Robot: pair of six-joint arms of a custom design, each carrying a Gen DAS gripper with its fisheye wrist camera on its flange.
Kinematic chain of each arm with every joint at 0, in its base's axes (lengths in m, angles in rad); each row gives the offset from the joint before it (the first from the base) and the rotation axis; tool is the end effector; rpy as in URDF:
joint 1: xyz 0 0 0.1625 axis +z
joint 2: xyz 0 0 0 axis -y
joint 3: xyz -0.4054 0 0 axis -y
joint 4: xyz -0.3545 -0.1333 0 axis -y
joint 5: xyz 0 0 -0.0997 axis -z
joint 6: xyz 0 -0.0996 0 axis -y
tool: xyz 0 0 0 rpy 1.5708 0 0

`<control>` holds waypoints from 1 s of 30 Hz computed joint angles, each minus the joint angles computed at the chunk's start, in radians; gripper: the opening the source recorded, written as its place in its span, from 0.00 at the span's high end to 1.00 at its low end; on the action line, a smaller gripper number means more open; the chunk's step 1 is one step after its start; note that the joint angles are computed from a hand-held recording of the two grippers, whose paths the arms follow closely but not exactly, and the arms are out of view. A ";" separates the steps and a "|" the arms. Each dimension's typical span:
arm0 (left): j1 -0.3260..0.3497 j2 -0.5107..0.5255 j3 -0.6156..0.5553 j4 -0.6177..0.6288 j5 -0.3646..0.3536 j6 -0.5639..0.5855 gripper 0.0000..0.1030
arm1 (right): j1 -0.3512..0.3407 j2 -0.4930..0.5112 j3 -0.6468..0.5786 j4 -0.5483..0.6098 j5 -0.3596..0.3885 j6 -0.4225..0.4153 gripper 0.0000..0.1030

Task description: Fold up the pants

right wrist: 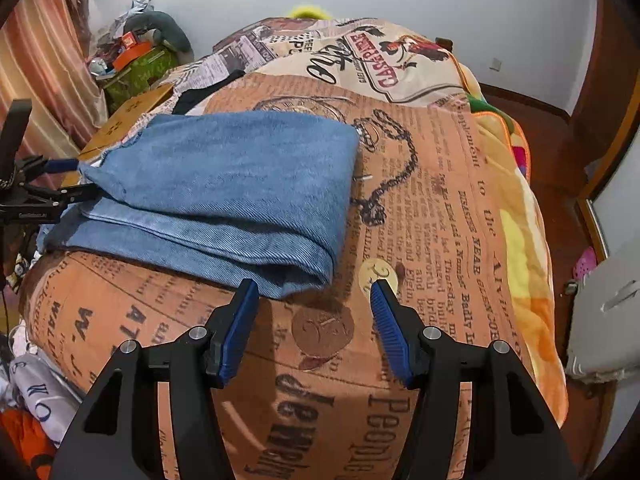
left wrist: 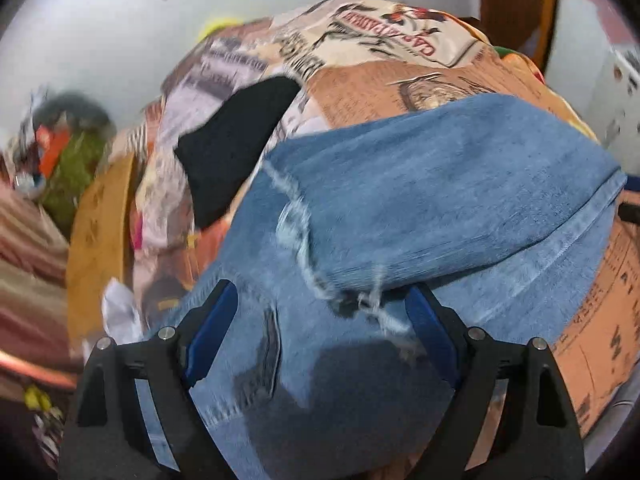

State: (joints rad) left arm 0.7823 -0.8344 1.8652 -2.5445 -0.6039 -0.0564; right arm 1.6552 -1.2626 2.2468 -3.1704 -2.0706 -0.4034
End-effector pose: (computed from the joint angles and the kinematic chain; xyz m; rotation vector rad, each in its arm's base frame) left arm -0.2390 -0.5410 0.0966 0.8197 2.0462 -0.4170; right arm 0.1233 -0.4423 0.2397 0.4032 -2.4520 0.6767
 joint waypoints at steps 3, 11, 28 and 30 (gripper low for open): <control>-0.017 0.048 0.010 -0.145 0.064 0.126 0.17 | -0.005 0.011 -0.006 0.000 -0.008 0.008 0.47; -0.017 0.079 -0.024 -0.160 0.015 0.203 0.60 | -0.013 0.043 -0.034 -0.056 0.005 -0.001 0.47; -0.018 -0.103 0.105 -0.089 -0.056 -0.033 0.87 | -0.071 0.041 -0.046 -0.109 0.051 0.017 0.47; -0.025 -0.118 0.110 -0.090 -0.067 -0.020 0.69 | -0.068 0.029 -0.042 -0.067 0.045 0.031 0.47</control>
State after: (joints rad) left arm 0.7570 -0.9524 1.9755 -2.6345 -0.6711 -0.0762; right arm 1.5870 -1.2337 2.2045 -3.2376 -2.0257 -0.3727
